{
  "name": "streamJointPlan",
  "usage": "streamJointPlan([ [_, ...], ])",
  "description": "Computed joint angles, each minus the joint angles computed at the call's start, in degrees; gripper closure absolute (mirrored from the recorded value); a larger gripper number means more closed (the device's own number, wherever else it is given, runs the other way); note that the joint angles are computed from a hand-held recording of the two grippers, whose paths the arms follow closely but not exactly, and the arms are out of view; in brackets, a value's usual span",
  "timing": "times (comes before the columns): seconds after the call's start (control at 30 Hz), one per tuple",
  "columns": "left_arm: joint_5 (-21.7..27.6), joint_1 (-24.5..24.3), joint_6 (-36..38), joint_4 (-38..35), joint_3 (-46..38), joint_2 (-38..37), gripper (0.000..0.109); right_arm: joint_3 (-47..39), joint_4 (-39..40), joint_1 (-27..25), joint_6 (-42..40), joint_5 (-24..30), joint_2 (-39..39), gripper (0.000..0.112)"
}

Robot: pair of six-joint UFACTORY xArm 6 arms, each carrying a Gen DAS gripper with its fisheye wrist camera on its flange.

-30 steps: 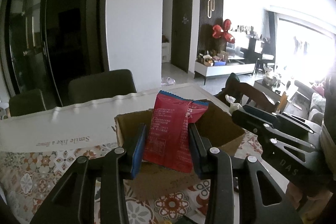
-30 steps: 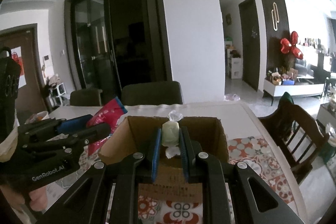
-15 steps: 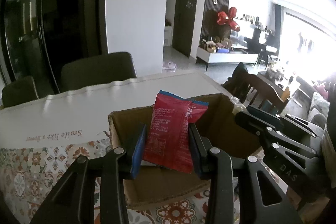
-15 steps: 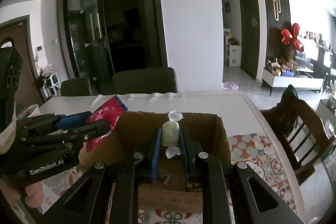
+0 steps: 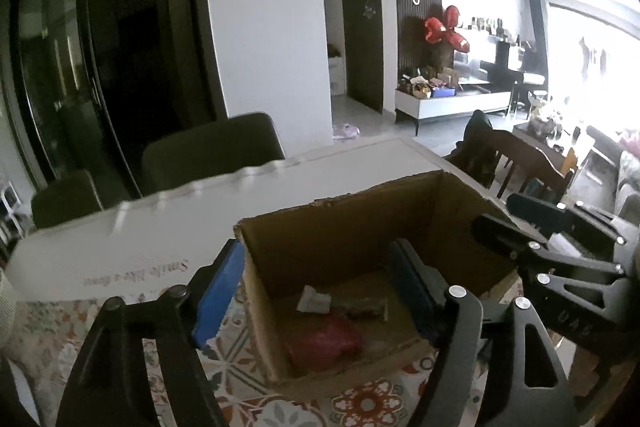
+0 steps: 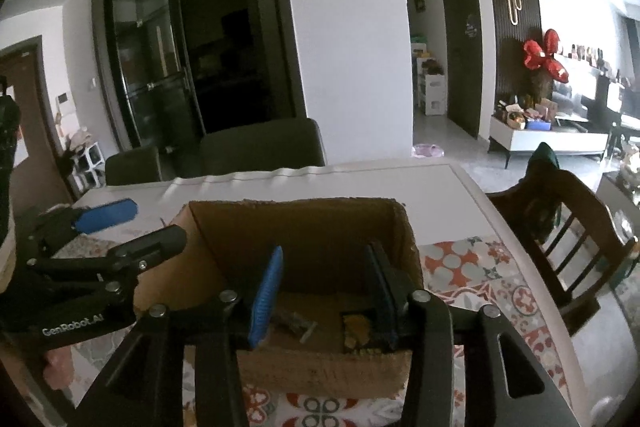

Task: Organize snacks
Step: 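Move both tools back to the table toward the remaining snacks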

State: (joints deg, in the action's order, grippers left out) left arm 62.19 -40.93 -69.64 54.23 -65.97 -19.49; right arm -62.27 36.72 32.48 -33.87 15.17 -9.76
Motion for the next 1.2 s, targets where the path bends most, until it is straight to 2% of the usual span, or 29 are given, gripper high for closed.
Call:
streamJointPlan([
  [0.1,2.43,-2.70,-1.24,2.79,0.69,-0.87,0.026,2.76,0.17,0.22,-0.54,-2.05,-2.55,0.060],
  [0.2,3.62,-4.96,-2.10,4.30,1.46,-1.95,0.026,5.27,-0.03,0.18,-0.18,-2.79,-5.25,0.060],
  [0.33,4.84,-7.65,-2.39,5.79,2.31,-3.02,0.025,8.58,-0.54,0.20,0.80,-4.41,-8.84,0.053],
  [0.63,7.30,-13.54,-1.84,8.65,3.71,-4.16,0.025,19.33,-9.69,0.54,9.95,-11.09,-17.93,0.053],
  [0.9,6.25,-16.13,-1.84,9.69,5.69,-5.03,0.026,24.74,-11.70,0.07,12.57,-10.95,-23.25,0.053],
  [1.2,2.43,-16.52,-0.44,6.94,8.69,-4.44,0.026,29.63,-13.85,-1.00,14.63,-7.20,-26.95,0.053],
])
